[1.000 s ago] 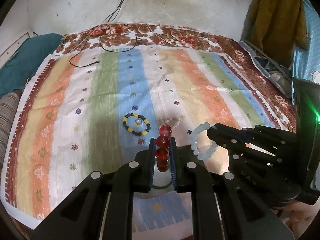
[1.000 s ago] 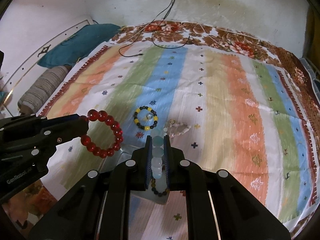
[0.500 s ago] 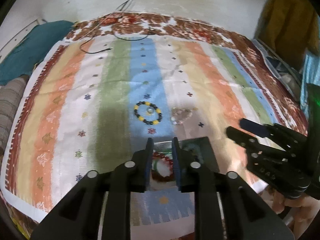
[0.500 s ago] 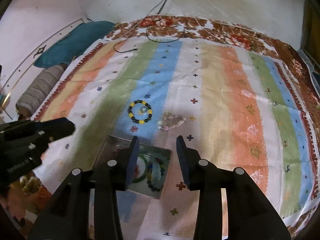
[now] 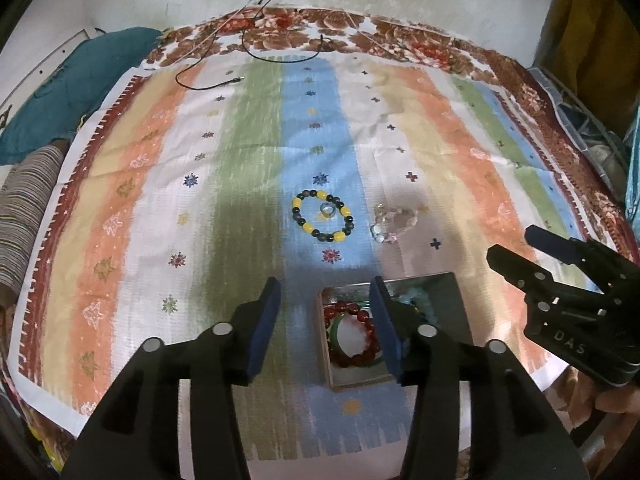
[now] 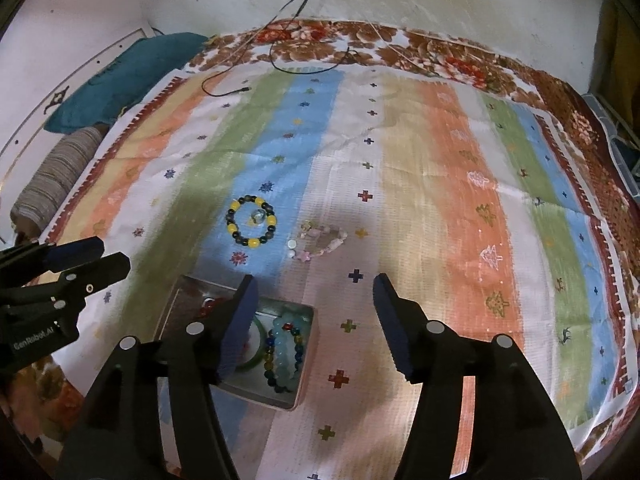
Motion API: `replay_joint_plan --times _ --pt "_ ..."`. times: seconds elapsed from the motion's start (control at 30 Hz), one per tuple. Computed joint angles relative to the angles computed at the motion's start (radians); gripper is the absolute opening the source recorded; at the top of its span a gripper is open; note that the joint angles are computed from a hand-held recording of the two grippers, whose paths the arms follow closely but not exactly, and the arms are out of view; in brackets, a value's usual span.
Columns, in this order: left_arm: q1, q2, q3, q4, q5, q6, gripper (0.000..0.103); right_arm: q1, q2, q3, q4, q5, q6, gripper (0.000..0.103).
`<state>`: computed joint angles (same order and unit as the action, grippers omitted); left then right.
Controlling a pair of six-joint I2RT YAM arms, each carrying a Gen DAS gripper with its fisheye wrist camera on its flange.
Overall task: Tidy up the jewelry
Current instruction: 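Lower the red bracelet into the tray with the left tool while the right tool releases the pale blue one, then move both open tools toward the black-and-yellow and pink crystal bracelets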
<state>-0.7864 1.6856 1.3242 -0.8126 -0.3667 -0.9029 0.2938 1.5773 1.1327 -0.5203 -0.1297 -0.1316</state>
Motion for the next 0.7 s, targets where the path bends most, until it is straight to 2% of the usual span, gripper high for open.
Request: replay_joint_plan --times 0.37,0.7 --pt "0.077 0.086 0.049 -0.014 -0.009 0.047 0.063 0.008 0.113 0.076 -0.009 0.031 0.019 0.073" --pt "0.137 0.113 0.038 0.043 0.036 0.077 0.064 -0.002 0.202 0.129 0.001 0.019 0.048 0.076"
